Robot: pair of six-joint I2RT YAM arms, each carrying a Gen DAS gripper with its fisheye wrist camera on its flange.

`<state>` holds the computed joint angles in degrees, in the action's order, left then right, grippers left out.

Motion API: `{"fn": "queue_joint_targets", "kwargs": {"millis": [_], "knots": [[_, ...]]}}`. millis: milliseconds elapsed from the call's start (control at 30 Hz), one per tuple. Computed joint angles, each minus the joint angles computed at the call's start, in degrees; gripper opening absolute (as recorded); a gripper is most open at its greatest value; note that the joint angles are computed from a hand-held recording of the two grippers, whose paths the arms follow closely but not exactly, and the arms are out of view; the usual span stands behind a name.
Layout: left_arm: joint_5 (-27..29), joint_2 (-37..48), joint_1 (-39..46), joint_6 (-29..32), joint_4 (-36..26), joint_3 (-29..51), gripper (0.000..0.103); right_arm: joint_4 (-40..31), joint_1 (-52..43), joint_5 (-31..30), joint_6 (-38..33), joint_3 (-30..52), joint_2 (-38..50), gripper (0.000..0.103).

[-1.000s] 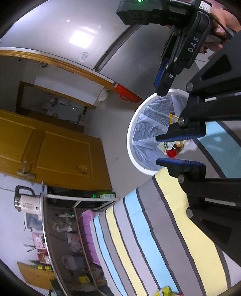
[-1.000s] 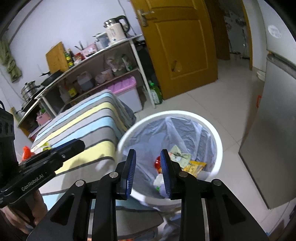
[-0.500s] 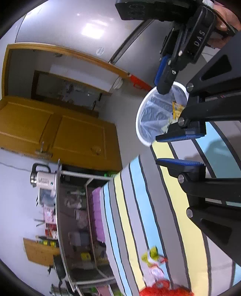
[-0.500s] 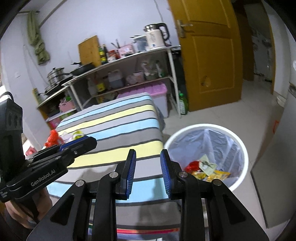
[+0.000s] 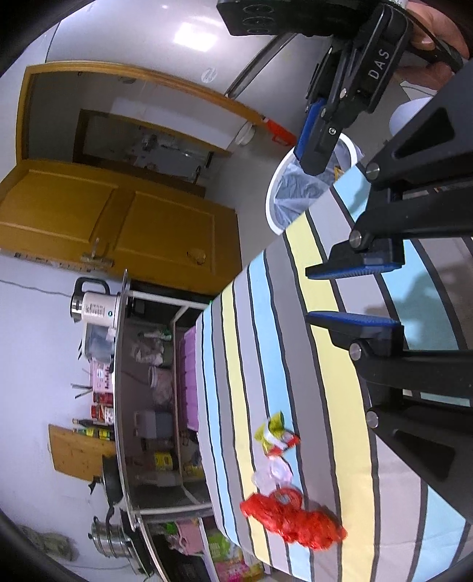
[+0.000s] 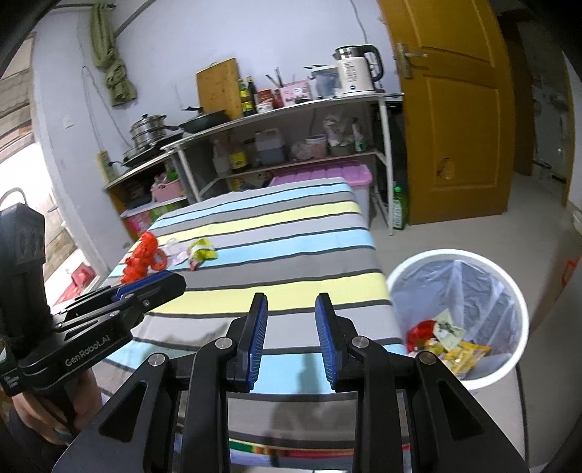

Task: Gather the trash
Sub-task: 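Move both open tools back over the red bag on the table, then grasp the red plastic bag with the left tool while the right tool grasps the yellow-red wrapper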

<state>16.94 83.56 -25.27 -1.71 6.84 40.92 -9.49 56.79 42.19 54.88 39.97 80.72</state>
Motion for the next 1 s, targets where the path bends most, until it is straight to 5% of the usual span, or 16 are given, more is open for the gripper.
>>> {"fn": "queue_joint_targets", "kwargs": {"millis": [667,1000], "knots": [[3.6,0.8,15.6,4.3,0.8,-1.6,0.017,8.7,-2.4,-8.8,-8.5,10.0,14.1,0.041],[4.6,5.8,25.1,7.5,0.9,3.2,0.027,10.2,-5.7,-13.9,-13.9,18.7,22.1,0.054]]}}
